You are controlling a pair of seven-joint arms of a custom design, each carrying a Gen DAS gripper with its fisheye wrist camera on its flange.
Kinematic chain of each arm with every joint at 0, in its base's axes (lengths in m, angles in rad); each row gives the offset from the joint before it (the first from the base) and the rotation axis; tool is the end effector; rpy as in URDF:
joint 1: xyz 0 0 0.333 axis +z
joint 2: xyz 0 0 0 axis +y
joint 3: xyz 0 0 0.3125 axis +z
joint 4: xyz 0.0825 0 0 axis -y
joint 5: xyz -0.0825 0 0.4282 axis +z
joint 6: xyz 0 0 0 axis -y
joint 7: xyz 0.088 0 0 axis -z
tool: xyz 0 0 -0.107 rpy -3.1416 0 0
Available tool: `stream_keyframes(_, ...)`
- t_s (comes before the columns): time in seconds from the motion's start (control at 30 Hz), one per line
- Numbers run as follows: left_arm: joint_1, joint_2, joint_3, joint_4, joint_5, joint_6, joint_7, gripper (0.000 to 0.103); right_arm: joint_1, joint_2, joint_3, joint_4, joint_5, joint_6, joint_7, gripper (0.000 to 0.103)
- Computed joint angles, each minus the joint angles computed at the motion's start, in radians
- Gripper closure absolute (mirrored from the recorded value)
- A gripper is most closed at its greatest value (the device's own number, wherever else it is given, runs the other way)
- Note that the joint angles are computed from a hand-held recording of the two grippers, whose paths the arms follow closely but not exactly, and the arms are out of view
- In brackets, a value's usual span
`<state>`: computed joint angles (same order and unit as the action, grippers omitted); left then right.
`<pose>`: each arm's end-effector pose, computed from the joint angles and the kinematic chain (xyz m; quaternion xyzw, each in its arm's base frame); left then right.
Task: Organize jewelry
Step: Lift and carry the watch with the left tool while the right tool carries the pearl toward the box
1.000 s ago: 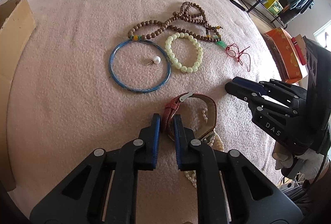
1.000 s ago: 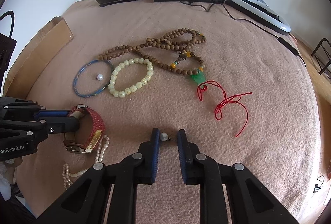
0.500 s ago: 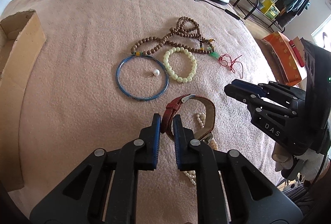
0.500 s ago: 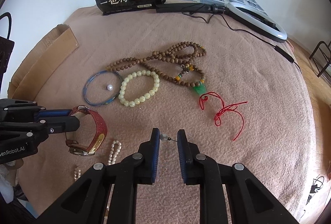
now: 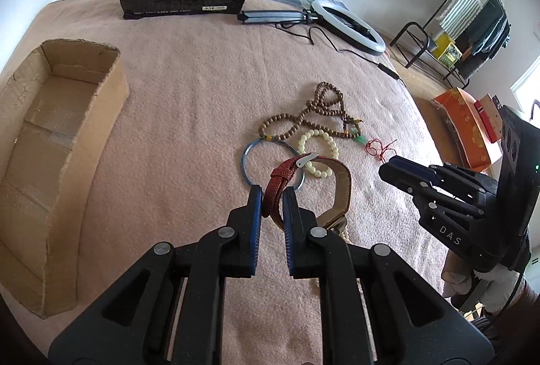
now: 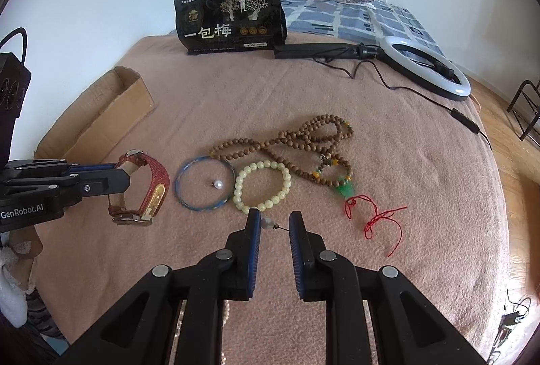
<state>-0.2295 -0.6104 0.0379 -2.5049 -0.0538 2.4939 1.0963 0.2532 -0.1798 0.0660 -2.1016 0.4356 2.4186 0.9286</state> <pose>0.4458 -0.0848 0.5395 -0.7731 0.5608 -0.2795 0.0989 0.5536 0.1870 0.5335 -0.8675 0.3997 -0.0944 0.2807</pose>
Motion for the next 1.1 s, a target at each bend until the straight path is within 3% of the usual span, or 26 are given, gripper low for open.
stream_keyframes(0.47, 0.104, -0.152, 0.037, -0.036, 0.088, -0.082, -0.011, 0.093, 0.065, 0.003, 0.033, 0.061, 0.061, -0.004, -0.005, 0.087)
stream_keyframes(1.1, 0.267, -0.377, 0.090, -0.142, 0.219, -0.187, -0.033, 0.093, 0.163, 0.101, 0.083, 0.193, 0.071, 0.007, 0.014, 0.087)
